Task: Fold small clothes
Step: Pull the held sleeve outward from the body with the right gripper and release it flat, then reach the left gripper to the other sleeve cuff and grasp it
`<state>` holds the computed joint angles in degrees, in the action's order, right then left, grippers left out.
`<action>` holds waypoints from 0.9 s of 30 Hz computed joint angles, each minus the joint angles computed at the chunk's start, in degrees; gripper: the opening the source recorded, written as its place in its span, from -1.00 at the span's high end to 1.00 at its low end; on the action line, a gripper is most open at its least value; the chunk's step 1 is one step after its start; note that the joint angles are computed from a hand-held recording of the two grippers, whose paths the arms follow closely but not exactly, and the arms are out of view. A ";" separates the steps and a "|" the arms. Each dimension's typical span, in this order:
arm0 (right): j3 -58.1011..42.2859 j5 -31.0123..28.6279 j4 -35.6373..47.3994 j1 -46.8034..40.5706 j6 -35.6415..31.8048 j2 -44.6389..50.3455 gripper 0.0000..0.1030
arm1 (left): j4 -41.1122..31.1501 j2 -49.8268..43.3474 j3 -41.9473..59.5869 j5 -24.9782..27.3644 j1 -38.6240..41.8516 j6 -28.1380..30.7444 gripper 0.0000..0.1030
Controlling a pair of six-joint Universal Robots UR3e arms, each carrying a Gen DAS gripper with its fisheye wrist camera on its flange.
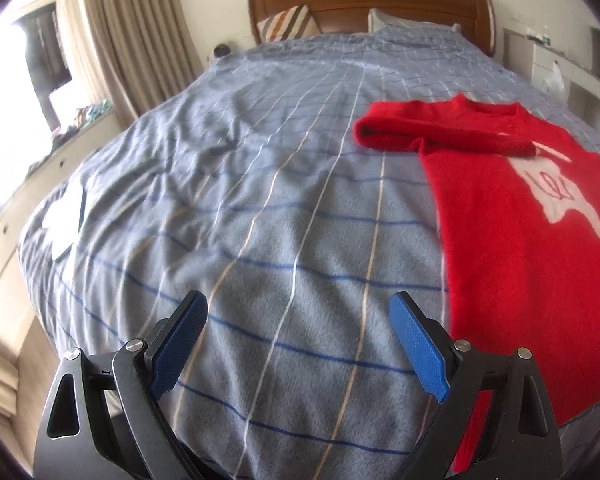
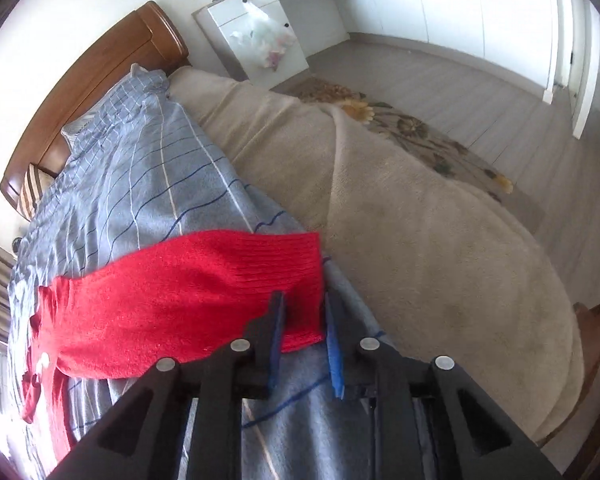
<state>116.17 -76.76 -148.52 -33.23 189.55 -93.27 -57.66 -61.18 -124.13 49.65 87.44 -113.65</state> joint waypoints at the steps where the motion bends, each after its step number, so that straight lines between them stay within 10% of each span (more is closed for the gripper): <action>1: 2.00 -1.71 -1.53 0.04 0.62 -2.91 -0.02 | -1.87 -0.44 2.96 -1.51 -1.42 0.88 -0.82; 6: 7.58 -1.68 -2.90 2.49 -3.79 -15.75 -0.03 | -3.82 -11.28 22.60 -5.99 -17.48 -1.47 -0.88; 16: 18.15 -7.57 -13.23 28.45 1.01 -19.75 -0.12 | -28.86 -60.87 78.78 13.48 -51.23 -14.82 -0.81; 19: 19.47 -13.91 -16.04 37.00 2.81 -18.49 -0.12 | -43.88 -64.03 84.93 13.42 -52.10 -6.45 -0.43; 23: 22.22 -20.03 -19.38 42.95 3.73 -18.80 -0.12 | -67.09 -55.90 83.11 13.37 -47.81 19.93 -0.43; 27: 23.15 -20.35 -22.43 42.09 4.75 -18.83 -0.12 | -66.95 -44.62 71.83 18.35 -43.72 30.91 -0.44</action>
<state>139.32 -97.11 -170.95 8.86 194.30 -112.10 -124.61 -105.80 -52.30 68.00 43.72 -82.75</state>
